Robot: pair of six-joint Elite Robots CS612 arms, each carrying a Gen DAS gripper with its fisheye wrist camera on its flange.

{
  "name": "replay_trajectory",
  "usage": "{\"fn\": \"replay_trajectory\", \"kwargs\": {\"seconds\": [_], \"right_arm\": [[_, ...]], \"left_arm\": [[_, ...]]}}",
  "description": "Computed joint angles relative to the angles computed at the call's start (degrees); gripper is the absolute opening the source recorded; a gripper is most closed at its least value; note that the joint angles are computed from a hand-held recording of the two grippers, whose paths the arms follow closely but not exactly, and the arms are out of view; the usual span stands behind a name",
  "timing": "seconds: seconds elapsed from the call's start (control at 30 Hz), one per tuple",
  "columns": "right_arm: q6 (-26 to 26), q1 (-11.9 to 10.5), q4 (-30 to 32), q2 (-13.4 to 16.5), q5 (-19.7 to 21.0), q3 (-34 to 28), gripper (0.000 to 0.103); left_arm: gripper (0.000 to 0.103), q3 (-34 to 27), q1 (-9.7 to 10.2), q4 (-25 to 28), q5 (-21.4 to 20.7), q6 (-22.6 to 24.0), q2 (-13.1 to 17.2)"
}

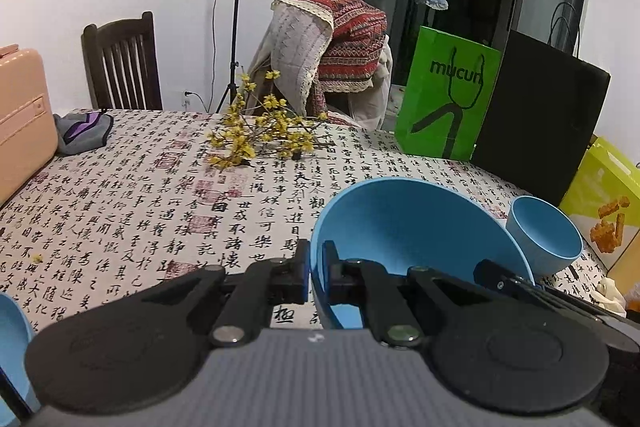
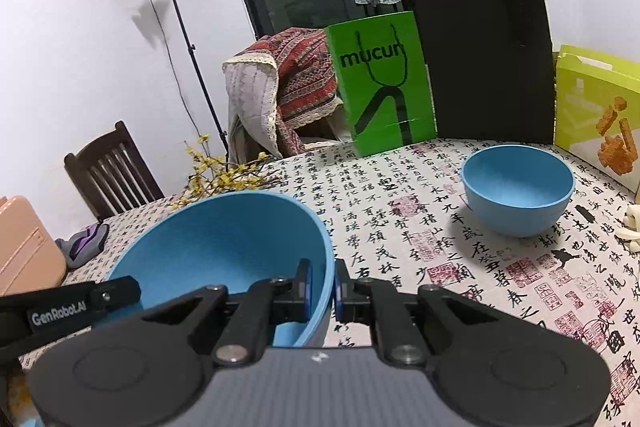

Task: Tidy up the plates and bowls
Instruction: 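Carry the blue bowl with both grippers toward the lilac vase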

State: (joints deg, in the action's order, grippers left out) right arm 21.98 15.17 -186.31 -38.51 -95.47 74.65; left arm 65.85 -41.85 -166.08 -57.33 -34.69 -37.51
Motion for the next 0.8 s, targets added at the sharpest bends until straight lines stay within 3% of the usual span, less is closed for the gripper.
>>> {"fn": "replay_trajectory", "kwargs": {"seconds": [0.8], "right_arm": [[-2.2,3.0,-0.7,0.0,1.9,-0.8,0.010]], "left_arm": [[0.007,10.1,0.44,-5.0,4.2,-3.6,-5.4]]}}
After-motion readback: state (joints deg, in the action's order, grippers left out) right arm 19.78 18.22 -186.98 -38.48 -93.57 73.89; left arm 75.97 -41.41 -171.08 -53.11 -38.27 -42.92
